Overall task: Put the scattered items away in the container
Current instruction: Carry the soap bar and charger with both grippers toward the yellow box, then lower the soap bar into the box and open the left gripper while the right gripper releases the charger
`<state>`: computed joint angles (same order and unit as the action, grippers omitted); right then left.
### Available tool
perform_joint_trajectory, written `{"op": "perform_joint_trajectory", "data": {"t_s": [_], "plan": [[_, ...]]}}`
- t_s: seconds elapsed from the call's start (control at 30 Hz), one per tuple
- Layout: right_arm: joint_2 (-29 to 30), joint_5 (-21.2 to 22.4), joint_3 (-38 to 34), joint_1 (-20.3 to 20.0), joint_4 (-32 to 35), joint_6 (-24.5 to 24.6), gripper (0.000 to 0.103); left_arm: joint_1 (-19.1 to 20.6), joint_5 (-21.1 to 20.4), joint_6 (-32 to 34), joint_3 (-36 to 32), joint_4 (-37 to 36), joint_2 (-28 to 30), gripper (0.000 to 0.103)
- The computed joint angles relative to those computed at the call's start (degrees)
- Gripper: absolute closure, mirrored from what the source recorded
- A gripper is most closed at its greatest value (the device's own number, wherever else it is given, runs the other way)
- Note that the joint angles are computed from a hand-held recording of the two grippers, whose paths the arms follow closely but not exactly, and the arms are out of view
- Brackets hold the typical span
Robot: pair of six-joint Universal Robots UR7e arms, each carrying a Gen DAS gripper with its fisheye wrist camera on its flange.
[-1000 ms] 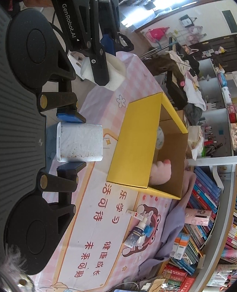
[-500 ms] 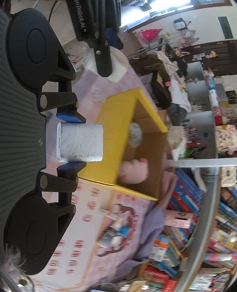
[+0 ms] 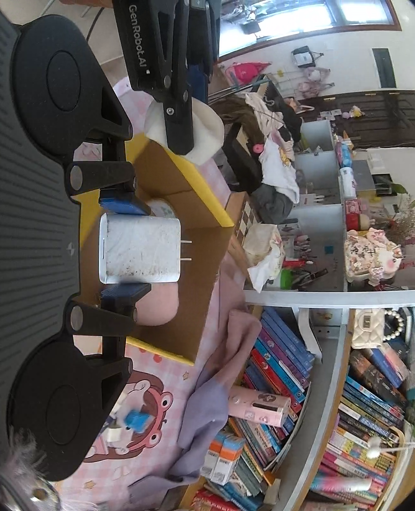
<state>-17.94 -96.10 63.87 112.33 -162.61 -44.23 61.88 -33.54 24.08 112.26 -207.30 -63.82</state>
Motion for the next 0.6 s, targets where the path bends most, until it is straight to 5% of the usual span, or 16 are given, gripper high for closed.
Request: {"op": "perform_joint_trajectory", "data": {"t_s": [0.4, 0.6], "plan": [[13.2, -4.5, -23.5, -0.6, 17.7, -8.0, 0.062, 6.7, -3.6, 0.1, -9.8, 16.2, 2.8, 0.076], [21.7, -7.5, -40.4, -0.6, 31.8, -9.2, 0.061, 9.0, -3.4, -1.5, -13.2, 24.9, 3.9, 0.076]]}}
